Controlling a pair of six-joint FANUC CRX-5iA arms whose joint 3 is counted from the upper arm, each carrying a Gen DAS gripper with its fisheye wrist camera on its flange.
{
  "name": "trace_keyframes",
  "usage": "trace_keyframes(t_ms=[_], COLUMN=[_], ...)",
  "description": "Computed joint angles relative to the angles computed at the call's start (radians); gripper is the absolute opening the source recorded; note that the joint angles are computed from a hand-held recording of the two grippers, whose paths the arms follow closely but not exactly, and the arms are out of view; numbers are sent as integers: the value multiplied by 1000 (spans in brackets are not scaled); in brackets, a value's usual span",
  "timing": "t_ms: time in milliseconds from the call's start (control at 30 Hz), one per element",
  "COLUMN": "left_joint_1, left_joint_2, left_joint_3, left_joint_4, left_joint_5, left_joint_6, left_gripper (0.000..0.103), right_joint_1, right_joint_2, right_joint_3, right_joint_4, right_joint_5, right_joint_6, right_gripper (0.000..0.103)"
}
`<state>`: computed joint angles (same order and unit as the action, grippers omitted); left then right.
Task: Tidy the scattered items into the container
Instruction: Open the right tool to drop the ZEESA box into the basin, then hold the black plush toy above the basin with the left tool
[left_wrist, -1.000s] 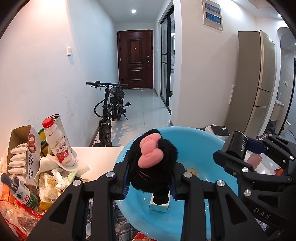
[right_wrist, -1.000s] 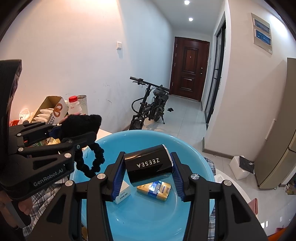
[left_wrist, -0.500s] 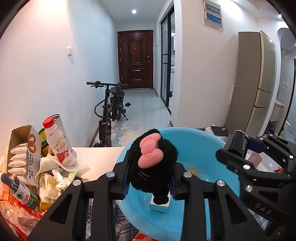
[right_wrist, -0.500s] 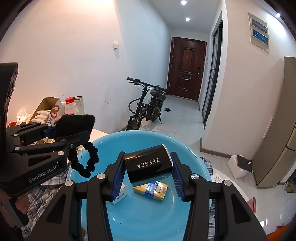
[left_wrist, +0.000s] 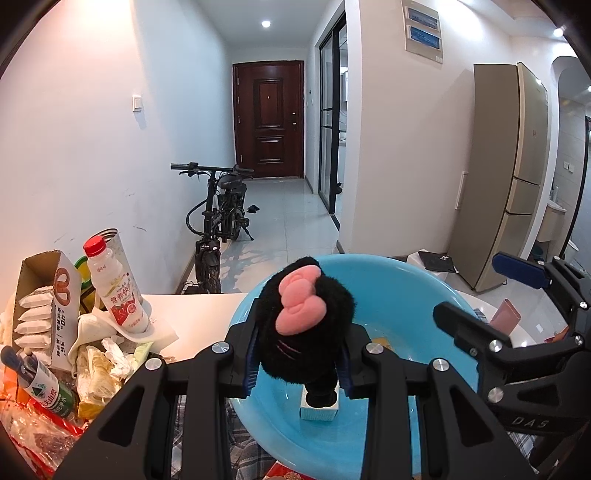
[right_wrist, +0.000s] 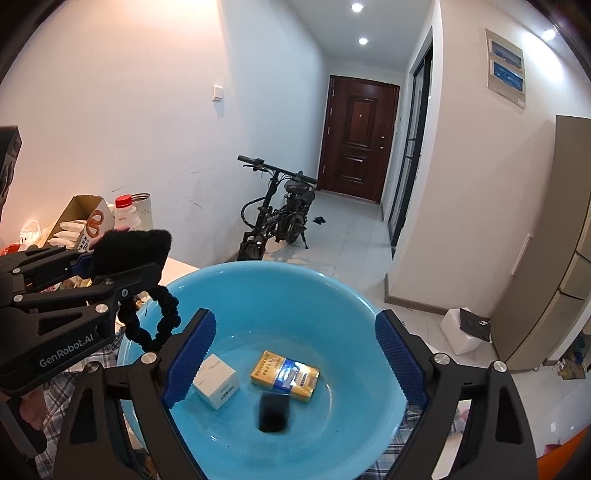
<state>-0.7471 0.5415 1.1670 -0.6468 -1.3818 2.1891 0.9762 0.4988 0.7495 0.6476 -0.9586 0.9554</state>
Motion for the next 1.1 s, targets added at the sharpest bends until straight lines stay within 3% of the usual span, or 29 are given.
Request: trace_keyframes(t_ms=[400,533,867,1100], left_joint_1=[-7,-10,-4,-5], left_joint_2=[23,26,37,28], left_joint_3=[35,38,53,39], left_joint_4=[-2,-5,15,14], left_joint_5=[-20,-21,-24,-11], left_joint_6=[-18,-24,-42,-34], left_gripper=[32,32,32,32], right_joint_1=[1,10,14,13], right_joint_2=[-1,4,10,27], right_joint_3=[3,-2,-9,25], right_joint_4=[6,54,127,103], right_joint_5=[-6,-6,-22,-36], right_joint_6=[-1,-19,-65,-49], right_gripper=[91,103,103,103])
